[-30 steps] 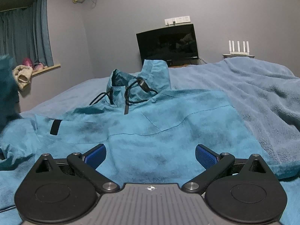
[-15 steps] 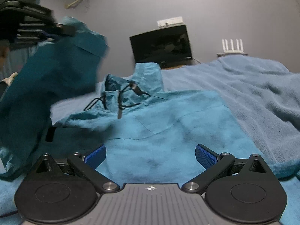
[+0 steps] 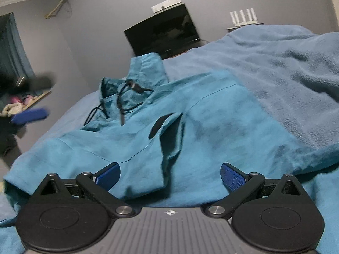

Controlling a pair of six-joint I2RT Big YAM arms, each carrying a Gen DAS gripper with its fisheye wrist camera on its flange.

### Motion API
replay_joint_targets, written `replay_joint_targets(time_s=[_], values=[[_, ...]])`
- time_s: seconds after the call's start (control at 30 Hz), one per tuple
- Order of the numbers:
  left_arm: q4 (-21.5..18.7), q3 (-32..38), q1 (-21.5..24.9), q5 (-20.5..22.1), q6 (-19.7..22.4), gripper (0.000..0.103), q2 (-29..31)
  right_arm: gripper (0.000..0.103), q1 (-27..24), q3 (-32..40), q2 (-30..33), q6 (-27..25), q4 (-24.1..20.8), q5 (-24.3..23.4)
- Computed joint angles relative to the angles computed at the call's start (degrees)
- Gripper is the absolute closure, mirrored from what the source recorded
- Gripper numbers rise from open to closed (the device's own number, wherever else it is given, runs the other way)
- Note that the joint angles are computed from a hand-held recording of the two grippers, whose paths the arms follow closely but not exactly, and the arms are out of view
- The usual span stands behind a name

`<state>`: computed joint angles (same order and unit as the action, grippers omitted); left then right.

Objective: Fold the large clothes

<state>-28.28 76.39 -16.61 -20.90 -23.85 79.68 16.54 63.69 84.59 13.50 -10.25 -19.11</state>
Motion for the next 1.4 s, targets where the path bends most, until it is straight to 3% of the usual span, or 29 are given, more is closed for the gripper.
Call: replay_joint_targets(time_s=[0.07, 0.13, 0.2, 0.27, 0.57, 0.83, 0.97, 1.03, 1.07, 1.1, 1.17, 1.27, 1.4], values=[[-3.8, -3.2, 0.4, -6.5, 1.5, 0.024, -3.1, 0.003, 0.0, 0.0, 0.1, -0.2, 0.3, -1.6], [-8.2, -5.9, 1.4, -11.0, 0.4, 0.024, -5.7, 0.004, -0.1, -0.2, 0.1, 0.1, 0.5, -3.5], [-11.8, -8.0, 2.4, -13.3, -1.8, 0.024, -7.3, 0.005, -0.3, -0.3, 0.3, 0.8, 0.5, -5.0], [-13.0, -10.5, 3.5, -13.7, -4.0, 0.024, -8.6, 0.006, -0.3, -0.2, 0.4, 1.8, 0.3, -5.8], [-6.2, -16.1, 5.5, -14.8, -0.7, 0.023, -7.6, 0.007, 0.0, -1.1, 0.3, 1.3, 1.8, -6.6], [-4.3, -17.5, 5.9, -13.3, -0.1, 0.016, -9.4, 0.01, 1.5, -0.6, 1.0, -3.0, 0.7, -6.9], [-3.7, -17.7, 6.2, -12.8, 0.2, 0.015, -9.0, 0.018, 2.1, -0.6, 1.1, -3.7, 0.9, -6.2], [-3.3, -17.9, 6.4, -12.4, 0.4, 0.014, -9.0, 0.024, 2.1, -0.6, 1.2, -2.8, 1.6, -5.8], [-3.2, -17.9, 6.5, -12.3, 0.5, 0.013, -9.0, 0.037, 2.0, -0.6, 1.2, -2.2, 1.9, -5.4], [-3.1, -18.0, 6.6, -12.2, 0.6, 0.013, -9.0, 0.057, 1.9, -0.2, 1.4, -1.4, 1.6, -4.7], [-2.8, -18.1, 6.7, -11.8, 0.8, 0.013, -9.0, 0.079, 1.2, 0.6, 1.8, 1.3, 1.6, -5.6], [-0.7, -19.0, 6.5, -11.4, 2.0, 0.013, -9.9, 0.088, 0.4, 1.1, 1.5, 2.9, 3.6, -5.1], [6.1, -21.5, 5.2, -12.5, 5.7, 0.012, -12.0, 0.092, -0.7, 1.3, 0.2, 3.3, 7.9, 0.2]])
